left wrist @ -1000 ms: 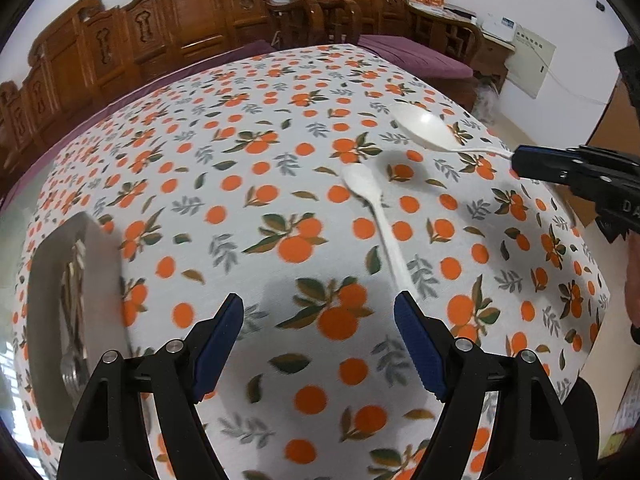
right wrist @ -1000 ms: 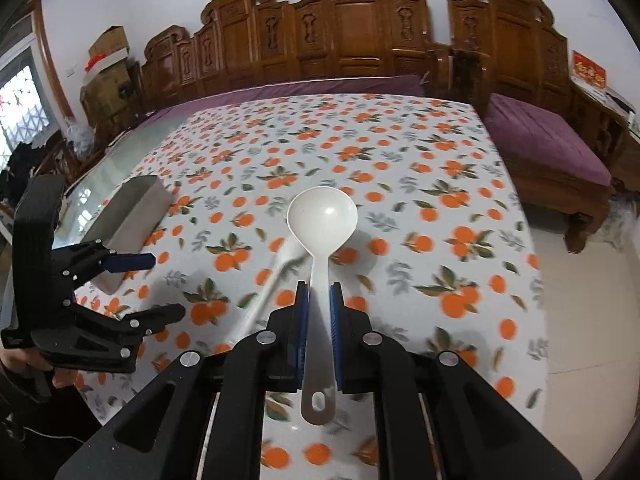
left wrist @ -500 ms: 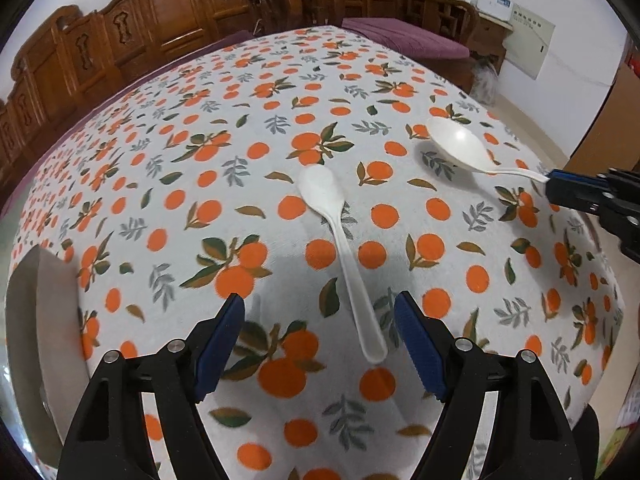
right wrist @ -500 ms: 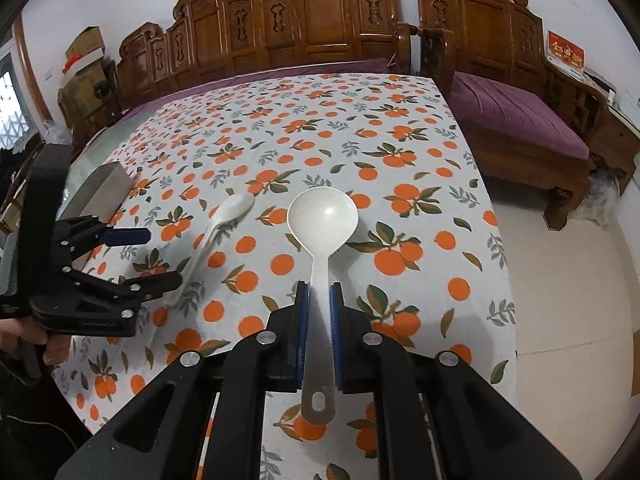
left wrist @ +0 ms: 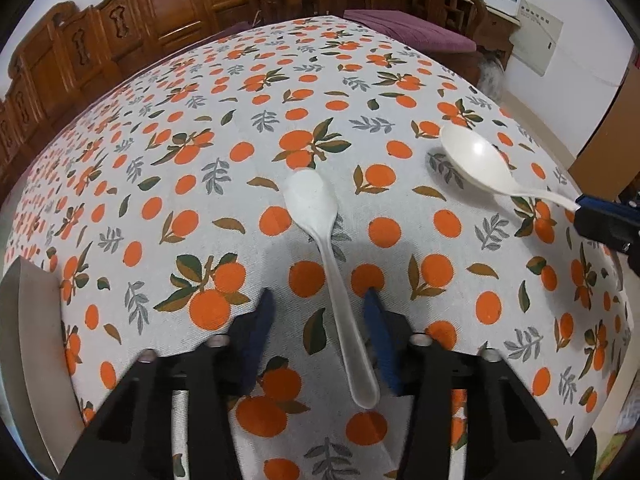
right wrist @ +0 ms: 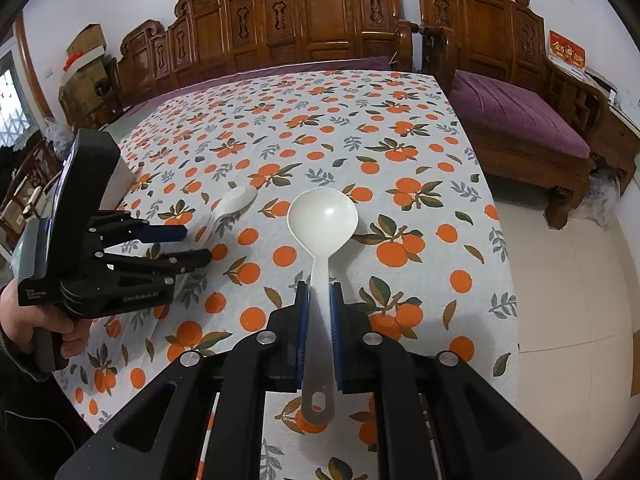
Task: Organize utensils
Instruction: 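Lift the white spoon with the right tool while the left tool reaches the other white spoon, then grasp the small white plastic spoon with the left tool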
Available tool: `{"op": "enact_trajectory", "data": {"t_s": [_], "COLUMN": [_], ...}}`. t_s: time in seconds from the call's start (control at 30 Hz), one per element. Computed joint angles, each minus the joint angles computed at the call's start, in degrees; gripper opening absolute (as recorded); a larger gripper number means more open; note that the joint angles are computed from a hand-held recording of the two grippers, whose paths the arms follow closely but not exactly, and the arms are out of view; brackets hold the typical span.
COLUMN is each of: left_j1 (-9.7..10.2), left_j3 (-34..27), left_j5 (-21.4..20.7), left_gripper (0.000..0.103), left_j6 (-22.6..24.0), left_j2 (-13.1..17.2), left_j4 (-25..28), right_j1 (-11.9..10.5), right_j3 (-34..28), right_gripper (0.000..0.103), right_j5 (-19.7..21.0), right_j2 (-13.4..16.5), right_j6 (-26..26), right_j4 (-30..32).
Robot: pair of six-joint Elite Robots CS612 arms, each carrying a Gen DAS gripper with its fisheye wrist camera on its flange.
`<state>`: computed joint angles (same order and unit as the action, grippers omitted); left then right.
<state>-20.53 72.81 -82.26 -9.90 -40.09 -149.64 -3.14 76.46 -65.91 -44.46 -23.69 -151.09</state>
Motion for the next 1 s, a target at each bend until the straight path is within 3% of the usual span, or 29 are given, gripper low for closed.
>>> {"op": "enact_trajectory", "data": {"t_s": [0.07, 0.83, 0.9, 1.0], "left_j1": [0.02, 1.48, 1.80, 2.14], "left_j3": [0.0, 8.4, 9.2, 10.3], "left_j5": [-0.5, 2.3, 2.4, 2.5], "left_gripper": [0.010, 0.008, 0.000, 0.000], "left_j6": [0.4, 1.9, 2.0, 1.9], "left_j2": [-0.1, -7.3, -8.0, -8.7], "left_j4": [0.1, -6.5, -6.9, -7.5], "right_j1": [0.1, 3.1, 3.6, 4.3], "right_j3": [0.2, 1.5, 1.5, 1.5], "right_gripper": [0.012, 0.012, 0.012, 0.012], "right_j5": [-0.1, -0.2, 0.0, 0.1], "right_j2": [-0.1, -2.8, -3.1, -3.3], "right_j6": [0.0, -1.8, -2.0, -2.4], "right_j4": [0.1, -1.0, -1.0, -0.9]}}
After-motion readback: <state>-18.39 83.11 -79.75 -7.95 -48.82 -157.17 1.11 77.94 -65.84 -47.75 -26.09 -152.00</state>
